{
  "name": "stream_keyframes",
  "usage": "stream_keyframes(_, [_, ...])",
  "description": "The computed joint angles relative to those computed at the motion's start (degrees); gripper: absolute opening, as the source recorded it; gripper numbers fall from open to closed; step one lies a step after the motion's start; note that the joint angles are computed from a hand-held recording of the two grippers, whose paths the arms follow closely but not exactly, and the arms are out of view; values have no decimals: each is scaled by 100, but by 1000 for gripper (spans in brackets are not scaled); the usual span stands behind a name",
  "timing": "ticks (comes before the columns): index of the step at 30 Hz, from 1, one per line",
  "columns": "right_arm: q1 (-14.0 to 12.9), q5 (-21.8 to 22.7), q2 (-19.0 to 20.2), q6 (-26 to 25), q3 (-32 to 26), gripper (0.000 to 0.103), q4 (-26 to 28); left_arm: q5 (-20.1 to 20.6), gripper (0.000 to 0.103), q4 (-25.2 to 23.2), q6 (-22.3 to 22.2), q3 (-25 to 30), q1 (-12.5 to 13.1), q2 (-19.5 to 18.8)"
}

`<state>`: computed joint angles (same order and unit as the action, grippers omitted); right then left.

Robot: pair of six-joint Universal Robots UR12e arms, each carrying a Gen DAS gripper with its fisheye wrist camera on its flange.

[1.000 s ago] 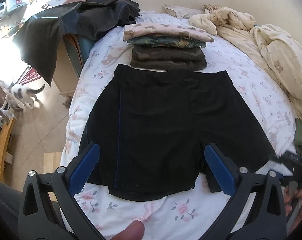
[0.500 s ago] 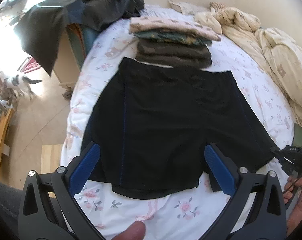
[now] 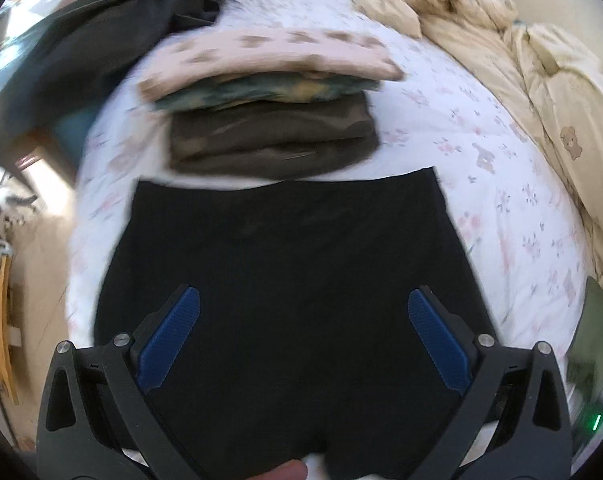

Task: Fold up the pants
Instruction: 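Grasp the waistband of the black shorts with both grippers at each side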

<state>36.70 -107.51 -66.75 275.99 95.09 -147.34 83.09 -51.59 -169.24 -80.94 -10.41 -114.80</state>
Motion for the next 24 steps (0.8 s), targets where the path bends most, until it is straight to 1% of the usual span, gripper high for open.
stream_keyframes(1, [1, -5, -3, 20, -1, 6, -36, 37, 103, -295, -32, 291, -129, -199])
stream_keyframes(3, [-1, 2, -12, 95, -16, 6, -28, 41, 103, -864, -101, 697, -292, -456])
stream_keyframes(4, [-3, 12, -13, 137, -16, 6, -47, 4, 103, -1041, -131, 855, -376, -570])
stream_keyframes(5, [-7, 27, -17, 223, -3, 6, -107, 34, 103, -1060, -135, 959, -465, -660])
stream_keyframes(7, [-4, -12, -23, 395, -7, 6, -108, 224, 103, -936, -114, 1135, -645, -837])
stream_keyframes(9, [-11, -37, -12, 448, -60, 6, 6, 350, 103, -1073, -186, 1411, -783, -1047])
stream_keyframes(11, [-35, 32, -12, 505, -33, 6, -43, 433, 102, -1238, -167, 1719, -905, -1286])
stream_keyframes(13, [-47, 82, -22, 634, 8, 6, -86, 594, 98, -1191, -115, 1931, -1005, -1486])
stream_keyframes(14, [-47, 82, -23, 665, 11, 6, -102, 645, 94, -1254, -83, 2089, -1051, -1620])
stream_keyframes(15, [-47, 75, -21, 650, -11, 6, -76, 684, 85, -1314, -65, 2202, -1075, -1713])
stream_keyframes(16, [-48, 66, -18, 634, -10, 6, -149, 746, 81, -1398, -87, 2320, -1100, -1814])
stream_keyframes(17, [-50, 82, -18, 645, 18, 6, -285, 772, 74, -1520, -127, 2419, -1110, -1893])
stream_keyframes(18, [-55, 102, -20, 645, 30, 6, -374, 778, 69, -1658, -207, 2501, -1118, -1956])
stream_keyframes(20, [-52, 76, -15, 552, 0, 6, -423, 699, 70, -1854, -293, 2595, -1125, -2032])
stream_keyframes(21, [-51, 68, -10, 522, -14, 6, -443, 740, 69, -1792, -257, 2587, -1143, -2044])
stream_keyframes(23, [-48, 60, 2, 453, -42, 6, -464, 1046, 69, -1483, -96, 2521, -1211, -2061])
stream_keyframes(24, [-50, 63, 6, 427, -53, 6, -459, 1163, 69, -1422, -34, 2536, -1236, -2093])
